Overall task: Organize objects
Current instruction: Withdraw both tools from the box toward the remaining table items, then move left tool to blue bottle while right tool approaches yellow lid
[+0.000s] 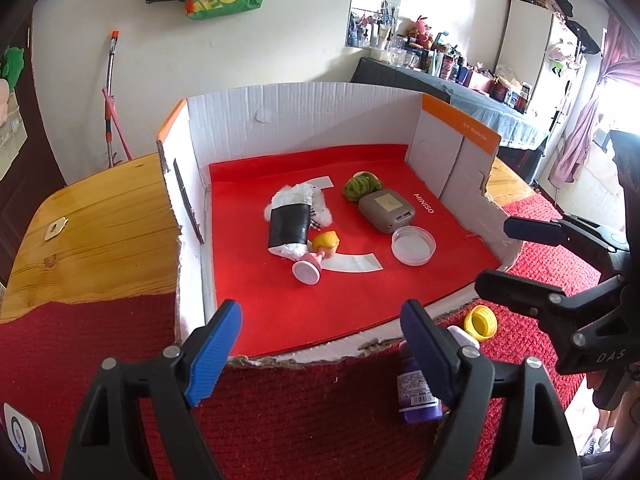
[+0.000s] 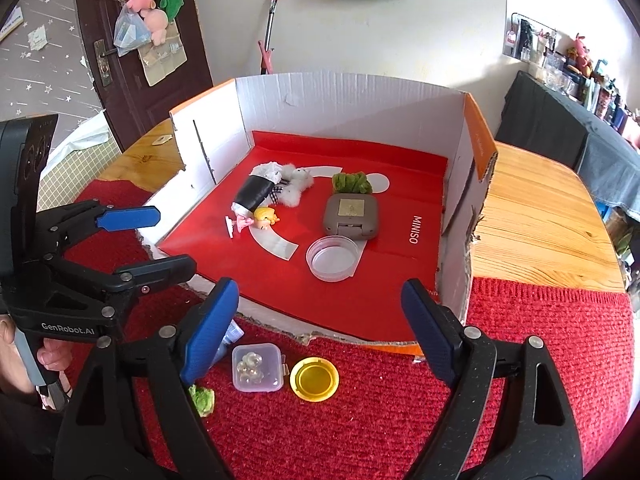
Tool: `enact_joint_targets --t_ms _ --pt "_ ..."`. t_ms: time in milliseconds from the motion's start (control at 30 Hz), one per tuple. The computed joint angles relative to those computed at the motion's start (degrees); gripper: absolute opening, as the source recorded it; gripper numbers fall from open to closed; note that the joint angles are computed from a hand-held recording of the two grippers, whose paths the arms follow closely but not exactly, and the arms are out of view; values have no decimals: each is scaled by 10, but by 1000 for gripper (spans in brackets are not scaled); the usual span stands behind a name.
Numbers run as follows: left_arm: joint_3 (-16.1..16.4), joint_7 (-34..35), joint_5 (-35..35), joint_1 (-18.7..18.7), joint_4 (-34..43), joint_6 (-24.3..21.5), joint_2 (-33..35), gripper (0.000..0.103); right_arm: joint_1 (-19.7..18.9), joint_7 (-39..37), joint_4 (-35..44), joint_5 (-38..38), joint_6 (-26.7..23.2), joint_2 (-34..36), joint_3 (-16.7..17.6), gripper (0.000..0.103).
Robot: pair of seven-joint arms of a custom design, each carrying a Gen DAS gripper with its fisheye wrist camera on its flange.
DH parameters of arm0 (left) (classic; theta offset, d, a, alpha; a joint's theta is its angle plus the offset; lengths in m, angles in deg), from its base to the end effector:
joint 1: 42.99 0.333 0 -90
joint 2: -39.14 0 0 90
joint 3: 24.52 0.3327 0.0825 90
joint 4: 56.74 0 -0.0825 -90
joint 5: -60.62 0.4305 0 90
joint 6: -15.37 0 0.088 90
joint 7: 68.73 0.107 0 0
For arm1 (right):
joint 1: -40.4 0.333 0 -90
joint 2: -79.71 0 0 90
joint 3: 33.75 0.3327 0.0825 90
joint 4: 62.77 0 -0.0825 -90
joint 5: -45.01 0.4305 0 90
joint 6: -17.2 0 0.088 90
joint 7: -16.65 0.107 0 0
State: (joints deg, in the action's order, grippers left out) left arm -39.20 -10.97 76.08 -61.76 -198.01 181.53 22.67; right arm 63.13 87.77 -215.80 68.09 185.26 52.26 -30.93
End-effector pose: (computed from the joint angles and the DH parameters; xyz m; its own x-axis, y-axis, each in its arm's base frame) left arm 0.4246 -0.3050 0.4674 -0.3015 -0.9500 0.0808 -0.7266 0.1741 -0.6646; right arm 0.4185 0.1727 0.4596 0.4321 -0.8981 -0.0812 -0.6805 -0.2657 -0.6828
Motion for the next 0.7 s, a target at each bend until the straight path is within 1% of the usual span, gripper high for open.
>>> enact_joint_targets --t_ms 233,333,500,567,633,700 --pt "2 -2 -8 -6 -13 4 -16 89 3 1 -16 0 4 -21 -1 86" --pt "-6 -13 0 -1 -18 4 -25 92 4 2 -23 -1 6 -32 -1 90" --pt "-15 -29 18 3 -26 5 -38 97 8 2 -33 -3 7 -50 -1 90" --pt "-15 -31 22 1 -29 5 -42 97 8 4 -37 -4 8 -55 0 91" --pt "-14 -32 23 -3 -33 6 -46 98 8 6 -41 -6 9 -62 0 94" --pt "-13 -32 21 -7 -36 7 -50 101 9 7 -46 -7 10 -68 0 95"
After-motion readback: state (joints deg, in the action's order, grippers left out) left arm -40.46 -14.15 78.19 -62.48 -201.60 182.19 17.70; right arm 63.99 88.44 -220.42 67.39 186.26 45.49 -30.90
